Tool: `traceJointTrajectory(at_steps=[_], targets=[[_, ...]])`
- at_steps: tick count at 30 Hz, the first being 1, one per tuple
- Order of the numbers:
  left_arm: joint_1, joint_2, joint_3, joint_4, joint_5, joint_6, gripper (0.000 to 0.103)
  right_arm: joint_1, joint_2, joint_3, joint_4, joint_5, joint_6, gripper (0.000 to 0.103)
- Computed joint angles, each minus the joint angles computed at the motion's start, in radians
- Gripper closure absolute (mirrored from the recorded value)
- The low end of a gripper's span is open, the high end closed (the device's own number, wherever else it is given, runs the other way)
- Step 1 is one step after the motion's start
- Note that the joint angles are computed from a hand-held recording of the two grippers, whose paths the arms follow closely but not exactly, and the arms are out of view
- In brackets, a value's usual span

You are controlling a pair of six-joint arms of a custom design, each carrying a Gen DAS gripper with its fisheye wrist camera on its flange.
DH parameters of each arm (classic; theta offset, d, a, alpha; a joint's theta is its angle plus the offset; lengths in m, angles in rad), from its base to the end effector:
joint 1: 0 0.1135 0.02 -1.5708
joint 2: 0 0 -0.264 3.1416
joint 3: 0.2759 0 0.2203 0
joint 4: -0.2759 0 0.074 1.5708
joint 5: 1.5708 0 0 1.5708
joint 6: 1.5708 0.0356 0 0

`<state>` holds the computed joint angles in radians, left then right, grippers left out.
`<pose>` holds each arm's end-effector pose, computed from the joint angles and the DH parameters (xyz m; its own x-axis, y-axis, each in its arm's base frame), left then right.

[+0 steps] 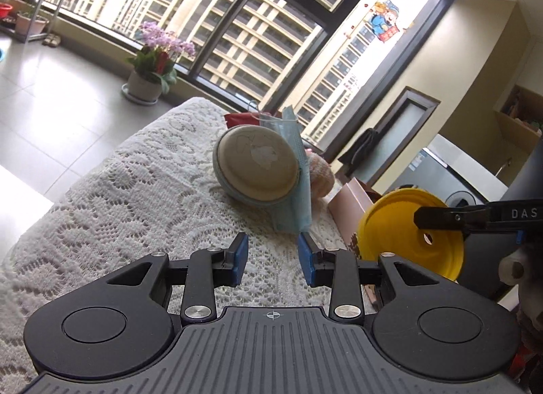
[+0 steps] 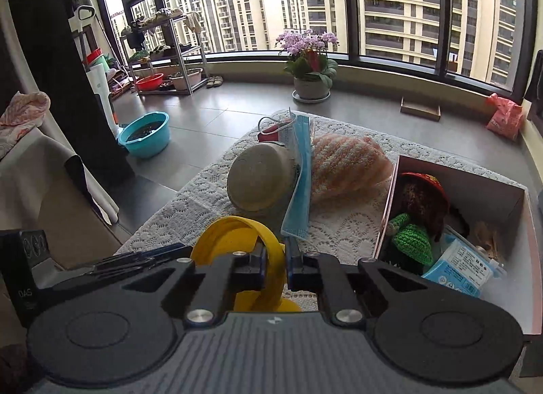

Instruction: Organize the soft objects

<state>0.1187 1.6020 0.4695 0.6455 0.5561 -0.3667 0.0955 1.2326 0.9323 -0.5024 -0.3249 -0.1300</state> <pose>0.2650 0.0127 0.1621 -0.5638 -0.3739 -0.7364 0.1719 0.8190 -0.5475 0.2254 0.0330 0.2797 -0.6696 -0.1875 -0.7187 -0.4013 0.9056 0.1376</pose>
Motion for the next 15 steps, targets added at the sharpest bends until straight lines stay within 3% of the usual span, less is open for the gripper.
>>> traceJointTrajectory(at_steps=[7, 11, 12, 14, 15], targets=[[-0.083, -0.059, 0.041, -0.121, -0.096, 0.078, 0.068, -0.079, -0.336, -0.209, -0.078, 0.029, -0.165, 0.093], [-0.139, -0.035, 0.091, -0.160, -0.142, 0.070, 0.068, -0.201, -0.362, -0.223, -0.156, -0.061, -0.266, 0.091], [-0.156, -0.024, 0.107, -0.167, -0.155, 0.074, 0.068, -0.236, -0.358, -0.242, -0.156, -0.095, -0.285, 0.088], [-0.187, -0.006, 0.138, -0.188, -0.178, 0.093, 0.068, -0.301, -0.369, -0.274, -0.163, -0.165, -0.325, 0.069], [-0.204, 0.008, 0.163, -0.208, -0.195, 0.106, 0.068, -0.331, -0.381, -0.292, -0.164, -0.202, -0.341, 0.052]])
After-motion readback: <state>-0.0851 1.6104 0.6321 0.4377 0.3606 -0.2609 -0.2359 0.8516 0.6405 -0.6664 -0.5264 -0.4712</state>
